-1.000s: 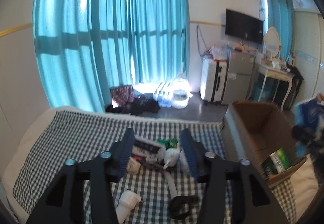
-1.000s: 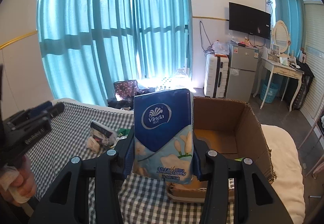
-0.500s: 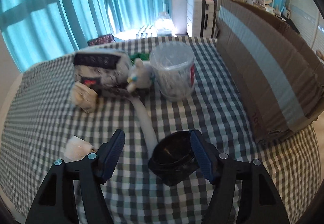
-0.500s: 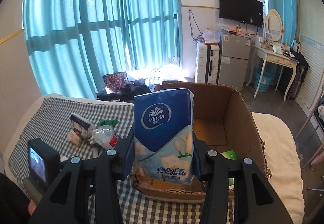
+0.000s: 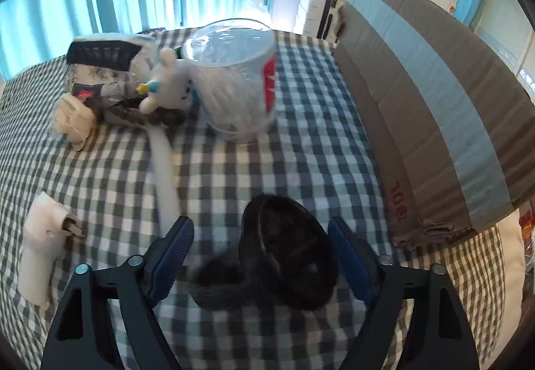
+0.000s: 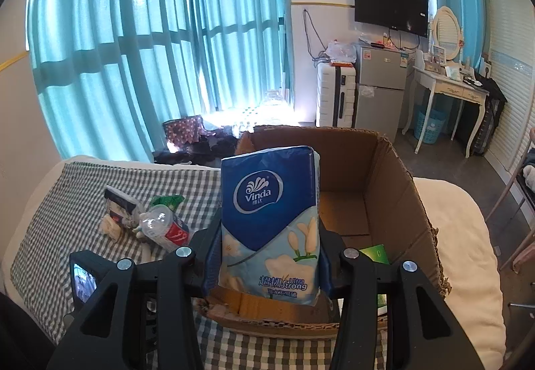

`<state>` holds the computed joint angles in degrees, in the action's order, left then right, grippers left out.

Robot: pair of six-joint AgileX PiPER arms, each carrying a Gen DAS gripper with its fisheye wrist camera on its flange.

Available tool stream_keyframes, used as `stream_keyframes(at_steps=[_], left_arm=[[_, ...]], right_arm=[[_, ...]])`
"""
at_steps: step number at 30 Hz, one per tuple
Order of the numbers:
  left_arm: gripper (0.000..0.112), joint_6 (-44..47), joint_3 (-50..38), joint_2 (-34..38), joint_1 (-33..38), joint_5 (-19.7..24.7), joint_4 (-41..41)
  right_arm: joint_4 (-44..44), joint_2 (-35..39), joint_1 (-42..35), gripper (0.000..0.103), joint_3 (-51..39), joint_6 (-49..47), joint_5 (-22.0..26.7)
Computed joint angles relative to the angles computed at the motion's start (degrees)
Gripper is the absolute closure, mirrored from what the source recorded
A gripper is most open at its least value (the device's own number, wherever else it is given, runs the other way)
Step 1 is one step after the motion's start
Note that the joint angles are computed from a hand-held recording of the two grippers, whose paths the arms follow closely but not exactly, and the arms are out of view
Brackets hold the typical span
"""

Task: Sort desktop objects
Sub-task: 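Lift and carry the tissue pack and black cup toward the cardboard box, then release the tissue pack and black cup into the cardboard box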

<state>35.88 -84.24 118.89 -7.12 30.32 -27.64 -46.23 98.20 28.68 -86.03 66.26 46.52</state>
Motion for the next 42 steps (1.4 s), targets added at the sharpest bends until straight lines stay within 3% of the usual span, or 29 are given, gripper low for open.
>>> stream_keyframes(at_steps=[6,14,18,20,22,28,37,42], left_arm=[[0.036,1.6,4.7,-4.4,-2.4,-6.0,0.9],[0.036,-1.0,1.0,-10.2,-3.5,-6.2,0.5],[0.036,-1.3,-4.1,-11.6,-3.8,-4.2,-1.2],[0.036,-1.3,-6.7,-12.0,-4.5,-3.3,-1.8],[0.035,-0.3,-10.5,-11.0,-4.9,-1.0,-2.9],[0.035,-2.9,-19.5,-7.8,-9.3,2.4,-1.5],[0.034,-11.3,-33.5,0.6,-15.6,9.4,6.9],[0.021,-11.8,-31.7,0.5,-16.8,7.4,7.5]], right_arm=[[0.4,-0.9,-3.0,0.057,3.4,0.8,-1.1],[4.6,-0.1,-6.9,0.055,3.2,-3.2,-2.3],[5.0,1.0,-7.2,0.051,2.8,-3.4,-1.9],[4.9,1.2,-7.3,0.043,2.7,-3.3,-1.7],[2.8,0.7,-7.1,0.026,3.8,-1.0,-1.7],[0.4,-1.5,-7.3,0.022,5.9,2.3,-1.6],[-1.1,-4.0,-8.8,0.021,10.1,2.5,-1.2],[-0.1,-3.6,-9.7,0.021,10.3,1.5,-1.6]])
